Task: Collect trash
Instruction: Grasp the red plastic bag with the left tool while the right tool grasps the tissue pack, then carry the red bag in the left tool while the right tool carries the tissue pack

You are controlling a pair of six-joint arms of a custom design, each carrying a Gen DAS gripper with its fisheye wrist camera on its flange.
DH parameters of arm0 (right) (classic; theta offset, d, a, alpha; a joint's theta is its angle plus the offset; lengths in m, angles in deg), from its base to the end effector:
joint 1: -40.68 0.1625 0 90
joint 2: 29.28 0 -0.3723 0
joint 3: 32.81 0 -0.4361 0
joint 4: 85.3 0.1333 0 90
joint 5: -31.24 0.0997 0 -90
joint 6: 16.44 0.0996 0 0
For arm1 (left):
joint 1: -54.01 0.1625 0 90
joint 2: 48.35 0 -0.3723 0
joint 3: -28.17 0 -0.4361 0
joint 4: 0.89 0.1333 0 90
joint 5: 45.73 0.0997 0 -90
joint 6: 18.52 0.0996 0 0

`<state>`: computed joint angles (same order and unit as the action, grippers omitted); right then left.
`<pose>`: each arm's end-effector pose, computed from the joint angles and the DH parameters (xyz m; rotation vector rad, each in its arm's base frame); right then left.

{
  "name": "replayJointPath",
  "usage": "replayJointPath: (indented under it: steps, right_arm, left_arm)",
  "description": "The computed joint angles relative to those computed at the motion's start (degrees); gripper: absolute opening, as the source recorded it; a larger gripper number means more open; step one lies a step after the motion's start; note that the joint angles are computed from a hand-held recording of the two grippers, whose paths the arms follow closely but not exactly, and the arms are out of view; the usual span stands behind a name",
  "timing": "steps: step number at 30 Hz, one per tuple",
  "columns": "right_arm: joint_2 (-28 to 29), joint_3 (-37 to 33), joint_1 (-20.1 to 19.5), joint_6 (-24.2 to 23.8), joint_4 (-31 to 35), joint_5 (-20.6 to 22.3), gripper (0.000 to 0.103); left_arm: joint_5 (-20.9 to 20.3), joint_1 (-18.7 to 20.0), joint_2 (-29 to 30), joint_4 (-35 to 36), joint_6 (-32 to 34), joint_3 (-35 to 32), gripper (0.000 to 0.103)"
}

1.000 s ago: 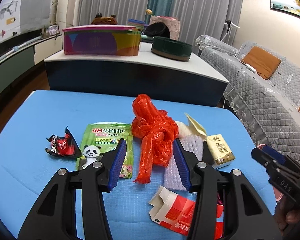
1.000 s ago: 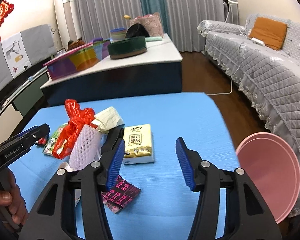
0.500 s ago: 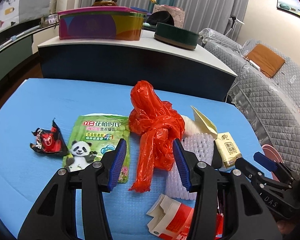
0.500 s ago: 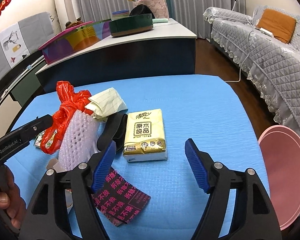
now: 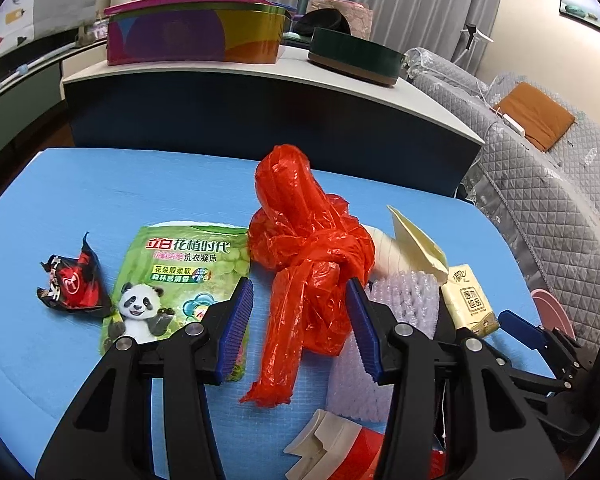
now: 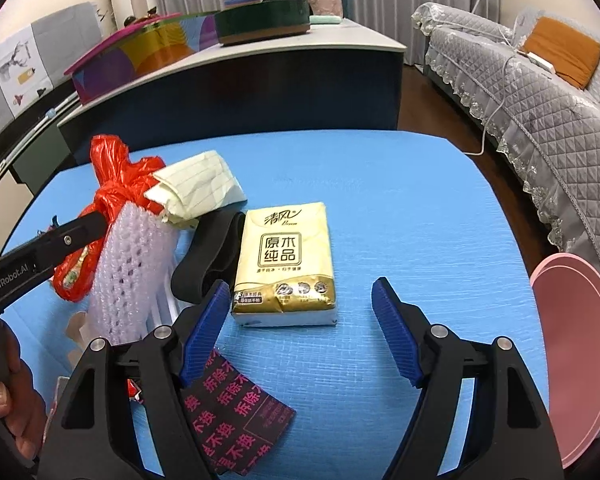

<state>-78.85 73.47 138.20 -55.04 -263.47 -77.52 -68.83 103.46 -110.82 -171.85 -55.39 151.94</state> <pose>0.1809 -0.5965 0.0529 0.9150 -2.4609 0.5956 -0.1467 -0.5174 0.1069 -0.1766 2.1521 -1.1764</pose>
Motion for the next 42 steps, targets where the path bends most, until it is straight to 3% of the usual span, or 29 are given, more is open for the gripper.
replayJointPath:
  steps: [8, 12, 15, 27, 42]
  right_arm:
    - [1.0, -0.8, 0.0, -0.1, 0.1, -1.1, 0.073]
    - [1.2, -0.9, 0.0, -0.6, 0.5, -1.1, 0.060]
    - [1.2, -0.8, 0.1, -1.1, 0.2, -1.6, 0.054]
    - [-1.5, 1.8, -0.1, -2.3, -4.3, 0.3, 0.053]
    - [-8.5, 7.5, 0.0, -2.9, -10.0, 4.0, 0.053]
  left_arm:
    - [-0.8, 0.4, 0.2, 1.7, -0.3, -0.6, 0.027]
    - [-0.5, 0.2, 0.5, 1.4, 0.4, -0.8, 0.024]
    - [0.3, -0.1, 0.5, 1.4, 0.7, -0.7, 0.023]
    - [3.6, -2.3, 0.4, -1.4, 3.6, -0.2, 0.020]
    - [7.1, -7.8, -0.3, -1.8, 4.3, 1.6, 0.020]
